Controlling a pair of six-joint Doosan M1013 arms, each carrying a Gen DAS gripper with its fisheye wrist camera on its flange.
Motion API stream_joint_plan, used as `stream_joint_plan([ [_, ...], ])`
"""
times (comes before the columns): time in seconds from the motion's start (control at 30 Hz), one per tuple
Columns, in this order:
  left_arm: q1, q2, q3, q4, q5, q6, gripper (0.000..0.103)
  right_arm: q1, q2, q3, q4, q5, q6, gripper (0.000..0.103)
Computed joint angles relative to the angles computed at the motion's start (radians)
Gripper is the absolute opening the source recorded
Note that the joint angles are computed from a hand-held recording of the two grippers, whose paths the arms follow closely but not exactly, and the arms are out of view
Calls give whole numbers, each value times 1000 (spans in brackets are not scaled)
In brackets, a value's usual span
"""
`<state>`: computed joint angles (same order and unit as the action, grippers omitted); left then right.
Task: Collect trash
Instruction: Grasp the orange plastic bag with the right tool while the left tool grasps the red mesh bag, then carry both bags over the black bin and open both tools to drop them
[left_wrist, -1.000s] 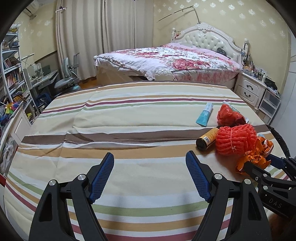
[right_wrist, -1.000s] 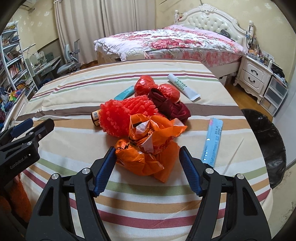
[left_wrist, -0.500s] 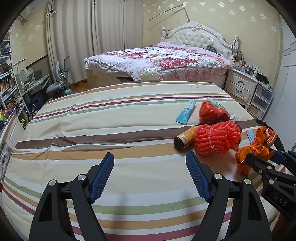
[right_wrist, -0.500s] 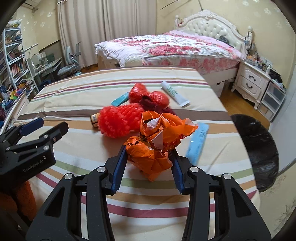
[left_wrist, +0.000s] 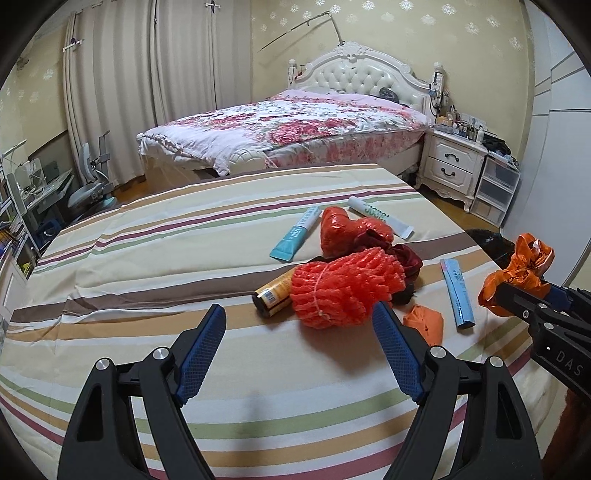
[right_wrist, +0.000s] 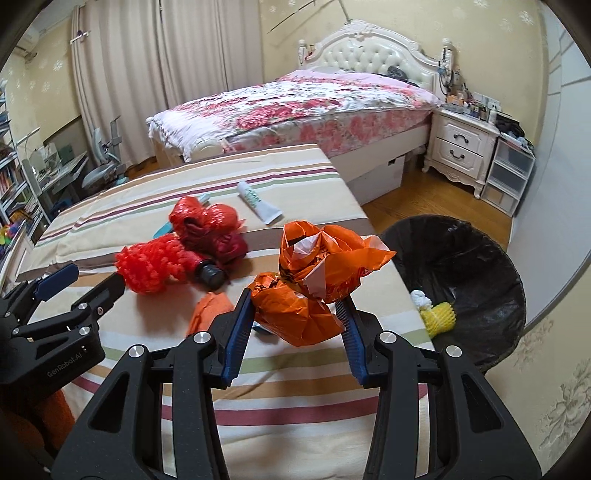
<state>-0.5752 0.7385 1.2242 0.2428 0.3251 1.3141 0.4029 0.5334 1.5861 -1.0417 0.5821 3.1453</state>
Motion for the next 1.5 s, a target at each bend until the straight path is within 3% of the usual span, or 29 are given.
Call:
stream_joint_plan([
  [0.13, -16, 15, -21, 76, 17, -46, 80, -10, -7, 23, -19, -25, 45, 44],
  [0.27, -34, 29, -32, 297, 24, -221, 81, -22, -15, 44, -32, -53, 78, 44],
  [0.37, -40, 44, -57, 330, 40, -232, 81, -28, -17, 54, -38, -71, 99, 44],
  [0.53, -39, 65, -94, 247, 64, -134, 80, -37, -21, 68, -48, -96, 123, 44],
  [0.6, -37, 67, -99, 198, 66, -81, 68, -41, -22, 72, -49, -103, 128, 44],
  [0.63, -37, 67, -97, 189, 64, -69, 67, -41, -22, 72, -49, -103, 130, 44],
  [0.97, -43, 39, -46, 275, -3, -118, 50, -43, -23, 75, -62, -107, 140, 44],
  [1.13, -38, 21, -25, 206, -32, -67, 48, -38, -26, 77, -85, -93, 154, 44],
  [1.17, -37, 16, -20, 188, -39, -53, 43, -37, -27, 77, -88, -89, 155, 44],
  [1.5, -36, -2, -13, -31, -68, 126, 42, -34, -41, 86, -114, -33, 185, 44],
])
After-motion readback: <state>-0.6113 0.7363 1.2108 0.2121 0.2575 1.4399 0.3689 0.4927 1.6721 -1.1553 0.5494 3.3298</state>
